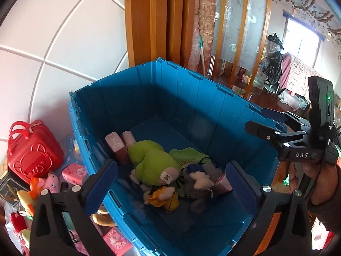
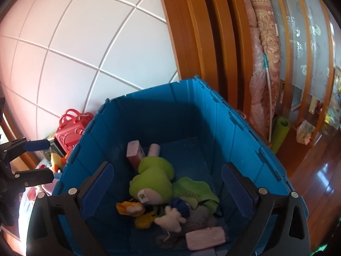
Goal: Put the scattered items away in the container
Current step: 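Move both grippers back from the crate toward the table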
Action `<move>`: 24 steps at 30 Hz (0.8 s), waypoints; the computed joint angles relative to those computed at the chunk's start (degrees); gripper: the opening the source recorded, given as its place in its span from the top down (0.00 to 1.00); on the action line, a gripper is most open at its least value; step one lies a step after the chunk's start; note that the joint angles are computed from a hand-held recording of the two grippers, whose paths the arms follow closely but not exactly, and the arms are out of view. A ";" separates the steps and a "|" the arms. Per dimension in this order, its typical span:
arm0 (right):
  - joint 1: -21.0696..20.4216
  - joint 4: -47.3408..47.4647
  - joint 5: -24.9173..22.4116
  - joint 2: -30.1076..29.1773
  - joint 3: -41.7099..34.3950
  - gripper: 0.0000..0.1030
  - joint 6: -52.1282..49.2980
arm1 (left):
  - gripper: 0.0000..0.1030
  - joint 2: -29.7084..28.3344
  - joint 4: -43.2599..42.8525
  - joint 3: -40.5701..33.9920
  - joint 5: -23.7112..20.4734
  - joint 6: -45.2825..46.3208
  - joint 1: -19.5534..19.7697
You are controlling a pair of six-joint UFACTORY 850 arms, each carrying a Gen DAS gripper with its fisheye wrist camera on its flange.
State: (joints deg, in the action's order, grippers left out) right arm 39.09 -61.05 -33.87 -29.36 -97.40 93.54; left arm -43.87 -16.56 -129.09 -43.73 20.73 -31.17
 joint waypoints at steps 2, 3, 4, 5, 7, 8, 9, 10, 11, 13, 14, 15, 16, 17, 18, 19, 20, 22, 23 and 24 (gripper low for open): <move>0.23 -0.28 0.21 -0.16 -0.35 0.00 0.02 | 0.00 1.11 -0.50 1.82 0.83 0.22 0.36; 0.27 -0.38 0.30 -0.24 -0.52 0.00 -0.03 | 0.00 1.54 -0.87 2.63 1.27 0.44 0.57; 0.35 -0.34 0.35 -0.32 -0.69 0.00 -0.15 | 0.00 2.28 -1.37 3.90 1.91 0.67 0.76; 0.53 -0.26 0.34 -0.43 -0.91 0.00 -0.28 | 0.00 2.98 -2.00 5.17 2.49 0.88 1.00; 0.80 -0.07 0.42 -0.46 -1.01 0.00 -0.66 | 0.00 4.02 -2.88 7.18 3.14 1.07 1.42; 0.97 -0.06 0.34 -0.45 -1.02 0.00 -0.65 | 0.00 4.49 -3.33 8.18 3.49 1.34 1.71; 1.15 -0.14 0.51 -0.34 -0.86 0.00 -0.51 | 0.00 4.98 -3.71 9.18 3.78 1.52 1.93; 1.34 -0.10 0.54 -0.26 -0.74 0.00 -0.48 | 0.00 5.57 -4.12 10.36 4.11 1.71 2.17; 1.53 -0.08 0.46 -0.21 -0.69 0.00 -0.45 | 0.00 6.13 -4.38 11.47 4.42 1.87 2.38; 1.96 -0.15 0.50 -0.28 -0.85 0.00 -0.48 | 0.00 7.22 -4.67 13.57 5.00 2.04 2.88; 2.25 0.07 0.36 -0.48 -1.26 0.00 -0.86 | 0.00 8.01 -4.92 14.97 5.43 2.15 3.23; 2.53 0.48 0.03 -0.93 -2.12 0.00 -1.47 | 0.00 8.74 -5.12 16.20 5.77 2.26 3.59; 2.80 0.72 -0.06 -1.22 -2.68 0.00 -1.99 | 0.00 9.53 -5.31 17.55 6.11 2.42 3.97; 3.08 1.01 -0.09 -1.59 -3.33 0.00 -2.65 | 0.00 10.42 -5.48 19.07 6.48 2.61 4.41; 3.40 1.51 -0.13 -2.11 -4.20 0.00 -3.67 | 0.00 11.47 -5.71 20.85 7.06 2.75 4.96; 3.72 2.11 -0.44 -2.64 -5.10 0.00 -4.62 | 0.00 12.56 -5.94 22.76 7.73 2.76 5.62; 4.02 2.72 -0.62 -3.16 -6.00 0.00 -5.55 | 0.00 13.45 -6.29 24.37 8.19 2.92 6.27; 4.75 3.90 -1.12 -4.45 -8.25 0.00 -7.63 | 0.00 15.51 -6.78 28.10 9.28 2.73 7.98; 5.20 4.31 -1.67 -5.18 -9.54 0.00 -8.70 | 0.00 16.51 -6.87 29.96 9.84 2.40 8.87; 5.74 4.77 -2.17 -6.10 -11.13 0.00 -9.87 | 0.00 17.29 -7.02 31.44 10.15 2.00 9.77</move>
State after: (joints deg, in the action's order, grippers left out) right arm 44.83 -56.28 -36.04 -35.46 -108.53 83.67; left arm -26.58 -23.58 -97.65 -33.58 22.73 -21.40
